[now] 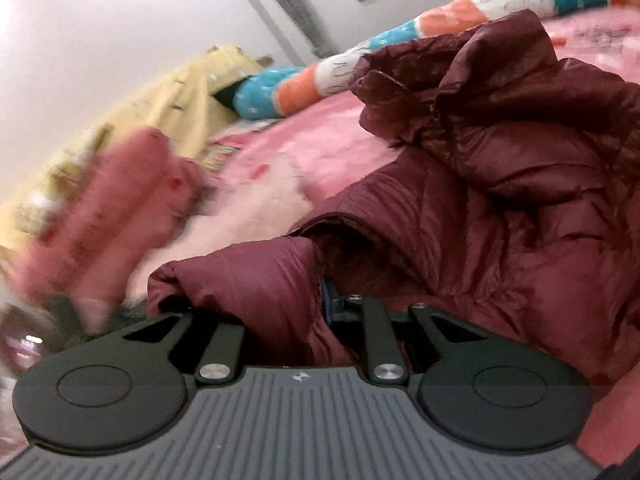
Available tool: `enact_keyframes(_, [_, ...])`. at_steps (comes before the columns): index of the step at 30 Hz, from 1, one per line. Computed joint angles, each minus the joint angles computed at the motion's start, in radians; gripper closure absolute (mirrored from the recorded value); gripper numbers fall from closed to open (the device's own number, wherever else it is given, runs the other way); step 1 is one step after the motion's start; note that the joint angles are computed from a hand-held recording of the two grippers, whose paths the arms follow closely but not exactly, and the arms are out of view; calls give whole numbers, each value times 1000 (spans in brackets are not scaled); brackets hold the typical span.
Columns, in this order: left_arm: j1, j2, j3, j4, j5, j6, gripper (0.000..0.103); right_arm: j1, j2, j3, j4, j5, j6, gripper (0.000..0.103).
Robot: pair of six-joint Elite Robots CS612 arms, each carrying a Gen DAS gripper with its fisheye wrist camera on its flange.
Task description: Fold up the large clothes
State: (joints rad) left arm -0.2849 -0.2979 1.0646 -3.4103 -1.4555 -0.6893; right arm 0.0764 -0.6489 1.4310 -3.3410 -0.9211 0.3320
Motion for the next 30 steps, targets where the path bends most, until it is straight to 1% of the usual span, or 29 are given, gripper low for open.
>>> enact_keyframes(2, [-2,-1,3,5,8,10,11,-17,-15,31,-18,85,33,82])
enact_keyframes(4, [-3,-3,7,7,9,15,11,-31,-13,38,-35,188,77,82])
enact_keyframes(6, [-4,-5,12,6,11,21,11,-40,-32,78,-52,267,102,82])
enact_keyframes(9, [-4,-7,21,-11,6,22,11,-52,-56,105,4,360,98,82])
enact_keyframes(10, [-4,-8,25,-26,3,24,11,-55,-51,93,47,388,80,82])
enact_keyframes(12, [-3,-10,31,-51,-15,35,11,-53,-69,115,137,411,2,82])
enact_keyframes(13, [-1,-11,33,-60,-36,37,11,-50,-80,122,198,404,-50,82])
enact_keyframes(15, [3,-11,37,-78,-81,26,11,-42,-88,125,293,374,-111,79])
enact_keyframes(16, [4,-12,39,-87,-99,26,11,-38,-84,115,323,358,-114,77])
enact_keyframes(18, [3,-14,43,-94,-110,44,11,-32,-74,97,353,320,-105,69])
enact_keyframes(19, [3,-15,44,-95,-115,50,11,-38,-99,130,359,293,-129,58])
enact_keyframes(20, [3,-16,44,-98,-124,50,11,-35,-108,138,360,250,-141,40])
enact_keyframes(22, [6,-15,42,-105,-145,40,11,-38,-137,178,324,175,-156,22])
enact_keyframes(23, [9,-14,39,-109,-159,36,11,-45,-152,204,295,149,-170,17])
enact_keyframes(24, [11,-14,35,-110,-166,36,11,-48,-158,216,258,119,-172,14])
enact_keyframes(25, [12,-14,33,-110,-164,34,11,-50,-167,236,214,79,-175,5])
enact_keyframes(26, [15,-12,26,-109,-165,23,11,-48,-169,246,175,37,-175,2])
enact_keyframes(28, [26,-6,8,-99,-177,-22,11,-43,-176,254,118,-44,-180,2])
enact_keyframes(30, [33,-1,-10,-78,-183,-42,11,-46,-182,269,66,-103,-208,2])
